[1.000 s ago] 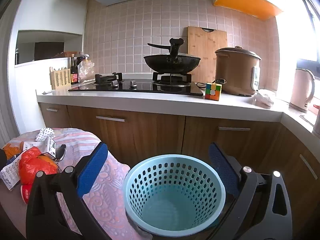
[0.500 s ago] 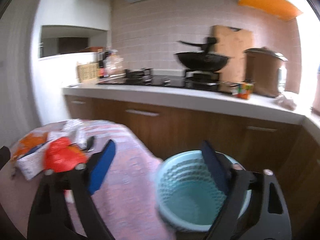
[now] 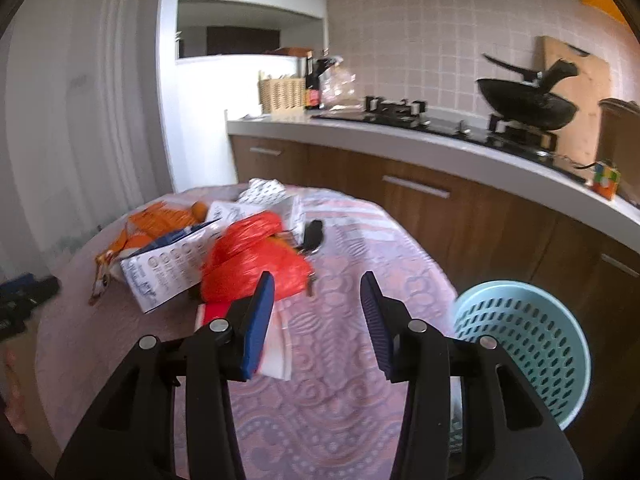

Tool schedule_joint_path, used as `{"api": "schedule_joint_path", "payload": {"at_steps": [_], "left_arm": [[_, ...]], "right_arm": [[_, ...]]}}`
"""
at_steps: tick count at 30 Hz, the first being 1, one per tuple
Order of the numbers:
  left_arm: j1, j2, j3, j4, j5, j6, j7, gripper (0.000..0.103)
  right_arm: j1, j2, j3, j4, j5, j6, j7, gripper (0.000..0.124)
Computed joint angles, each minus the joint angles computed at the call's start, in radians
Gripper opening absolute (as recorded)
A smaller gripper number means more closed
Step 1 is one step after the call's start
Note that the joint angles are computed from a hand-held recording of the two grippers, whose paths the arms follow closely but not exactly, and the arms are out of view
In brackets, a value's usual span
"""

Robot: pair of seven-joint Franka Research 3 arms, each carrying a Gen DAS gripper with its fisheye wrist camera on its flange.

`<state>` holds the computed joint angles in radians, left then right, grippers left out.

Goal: Collect trash
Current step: 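Grasp the orange wrapper with the left tool while the right tool grasps the red bag, then carry both items to the blue basket and open both tools to drop them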

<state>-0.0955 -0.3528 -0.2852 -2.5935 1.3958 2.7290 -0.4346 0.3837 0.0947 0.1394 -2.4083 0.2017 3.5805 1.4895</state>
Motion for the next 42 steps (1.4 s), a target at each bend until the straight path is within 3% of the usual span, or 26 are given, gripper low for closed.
{"api": "schedule_joint_path", "payload": {"at_steps": [2, 5, 7, 11, 13, 16, 19, 23, 26, 29, 31, 32, 35, 38, 42], "left_arm": [[0.008, 0.051, 0.012, 0.033, -0.003, 0.011, 0.032, 0.092], [-0.001, 0.132, 0.011, 0.107, -0.064, -0.07, 0.154, 0.091], [-0.016, 0.19, 0.017, 0.157, -0.148, -0.149, 0.267, 0.078], [-0.023, 0.257, 0.05, 0.205, -0.152, -0.14, 0.302, 0.071], [-0.026, 0.28, 0.063, 0.218, -0.156, -0.13, 0.305, 0.049], [-0.028, 0.301, 0.082, 0.226, -0.205, -0.113, 0.333, 0.023], [-0.022, 0.292, 0.092, 0.218, -0.171, -0.088, 0.281, 0.012], [-0.01, 0.272, 0.097, 0.197, -0.131, -0.056, 0.213, 0.009], [-0.004, 0.265, 0.093, 0.194, -0.097, -0.048, 0.162, 0.008], [-0.002, 0.245, 0.087, 0.185, -0.069, -0.038, 0.126, 0.008], [-0.008, 0.225, 0.078, 0.177, -0.08, -0.055, 0.13, 0.007], [-0.01, 0.211, 0.074, 0.17, -0.082, -0.061, 0.122, 0.007], [-0.015, 0.163, 0.052, 0.15, -0.067, -0.092, 0.077, 0.007], [-0.025, 0.114, 0.025, 0.133, -0.066, -0.139, 0.046, 0.007], [-0.037, 0.065, -0.002, 0.135, -0.056, -0.174, 0.031, 0.007]], "right_arm": [[-0.002, 0.005, 0.006, 0.005, -0.018, -0.015, 0.011, 0.041], [0.022, 0.011, -0.001, 0.011, 0.028, -0.023, -0.037, 0.041], [-0.018, 0.009, 0.017, 0.006, -0.06, -0.035, 0.031, 0.041], [-0.09, 0.023, 0.049, 0.019, -0.237, -0.077, 0.17, 0.053], [-0.084, 0.034, 0.046, 0.031, -0.237, -0.087, 0.169, 0.054], [-0.138, 0.057, 0.086, 0.07, -0.315, -0.108, 0.243, 0.068], [-0.238, 0.093, 0.172, 0.137, -0.416, -0.148, 0.344, 0.071], [-0.246, 0.151, 0.207, 0.231, -0.404, -0.198, 0.311, 0.077], [-0.135, 0.181, 0.12, 0.29, -0.323, -0.257, 0.24, 0.078], [-0.149, 0.222, 0.146, 0.348, -0.297, -0.327, 0.208, 0.078], [-0.228, 0.244, 0.234, 0.358, -0.267, -0.331, 0.167, 0.076], [-0.247, 0.247, 0.256, 0.358, -0.255, -0.33, 0.151, 0.065], [-0.403, 0.266, 0.426, 0.36, -0.219, -0.359, 0.069, 0.042], [-0.542, 0.271, 0.573, 0.334, -0.185, -0.346, -0.007, 0.032], [-0.795, 0.272, 0.829, 0.265, -0.149, -0.283, -0.086, 0.029]]}}
